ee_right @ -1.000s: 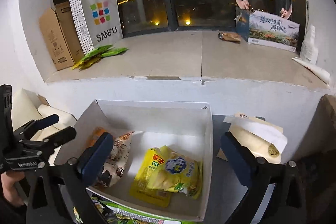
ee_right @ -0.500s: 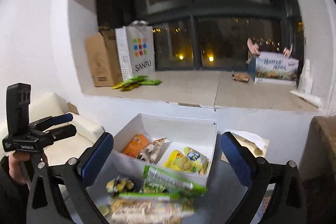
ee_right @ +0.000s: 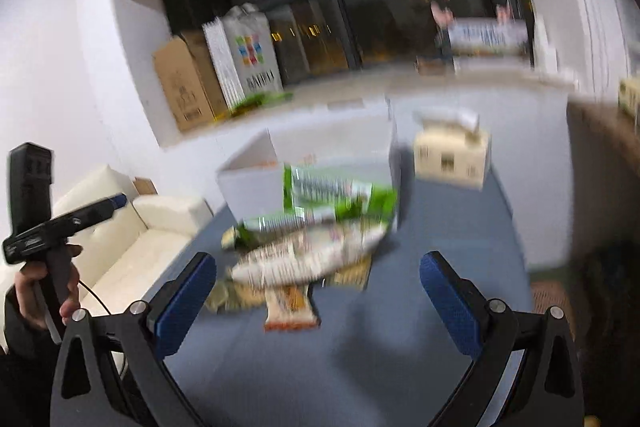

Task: Organize snacks
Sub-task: 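Grasp a green seaweed pack with right tool while left tool grasps the black chip bag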

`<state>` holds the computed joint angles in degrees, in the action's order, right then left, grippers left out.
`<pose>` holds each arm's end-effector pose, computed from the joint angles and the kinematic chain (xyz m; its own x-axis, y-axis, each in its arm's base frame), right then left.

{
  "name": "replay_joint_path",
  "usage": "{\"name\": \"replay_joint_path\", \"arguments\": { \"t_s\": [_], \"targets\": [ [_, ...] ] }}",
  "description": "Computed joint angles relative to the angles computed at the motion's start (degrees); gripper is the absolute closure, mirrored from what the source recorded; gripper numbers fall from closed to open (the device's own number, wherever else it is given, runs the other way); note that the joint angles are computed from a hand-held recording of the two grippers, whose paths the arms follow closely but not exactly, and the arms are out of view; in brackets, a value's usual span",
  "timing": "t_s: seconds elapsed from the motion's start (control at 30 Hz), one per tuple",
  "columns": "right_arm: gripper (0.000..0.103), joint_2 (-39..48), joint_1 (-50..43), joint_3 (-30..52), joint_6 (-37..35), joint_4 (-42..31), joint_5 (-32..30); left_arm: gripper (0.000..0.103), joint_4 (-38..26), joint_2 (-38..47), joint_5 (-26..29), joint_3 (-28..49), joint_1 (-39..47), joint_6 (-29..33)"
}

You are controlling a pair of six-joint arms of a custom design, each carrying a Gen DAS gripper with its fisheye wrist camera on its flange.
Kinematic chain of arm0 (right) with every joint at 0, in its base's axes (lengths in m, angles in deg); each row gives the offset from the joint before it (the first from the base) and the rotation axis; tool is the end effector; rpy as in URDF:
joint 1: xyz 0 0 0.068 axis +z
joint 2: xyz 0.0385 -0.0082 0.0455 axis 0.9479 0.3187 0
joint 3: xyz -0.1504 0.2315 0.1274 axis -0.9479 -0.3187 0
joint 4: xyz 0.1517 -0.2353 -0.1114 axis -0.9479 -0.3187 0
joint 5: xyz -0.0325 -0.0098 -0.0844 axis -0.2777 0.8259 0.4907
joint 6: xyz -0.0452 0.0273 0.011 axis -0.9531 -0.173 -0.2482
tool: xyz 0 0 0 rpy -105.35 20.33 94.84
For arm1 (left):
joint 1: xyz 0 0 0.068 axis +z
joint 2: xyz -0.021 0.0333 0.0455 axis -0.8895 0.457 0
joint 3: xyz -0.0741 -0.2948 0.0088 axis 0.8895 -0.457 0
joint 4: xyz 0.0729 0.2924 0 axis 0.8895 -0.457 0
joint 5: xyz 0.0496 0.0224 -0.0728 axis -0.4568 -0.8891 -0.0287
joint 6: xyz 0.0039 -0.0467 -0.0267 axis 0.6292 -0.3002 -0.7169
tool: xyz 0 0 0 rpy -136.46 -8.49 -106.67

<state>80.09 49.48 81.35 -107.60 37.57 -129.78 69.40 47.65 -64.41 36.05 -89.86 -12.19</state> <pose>0.3716 -0.1177 0.2009 -0.5765 -0.2642 -0.7732 -0.7151 0.6209 0.3211 0.1899 -0.0832 0.2246 -0.4769 -0.2311 -0.8480 -0.0598 0.9711 -0.2309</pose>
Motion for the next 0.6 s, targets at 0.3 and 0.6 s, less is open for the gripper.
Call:
{"name": "replay_joint_path", "arguments": {
  "t_s": [0.3, 0.6],
  "targets": [
    [0.0, 7.15, 14.08, 7.06, 24.27, 2.81, 5.58, 0.0, 1.85, 0.44, 0.99, -2.86, -0.52, -1.6],
    [0.0, 15.5, 23.92, 16.46, 41.45, 8.78, 21.58, 0.0, 3.18, -0.23, 2.14, -6.12, 1.01, -3.8]
  ]
}}
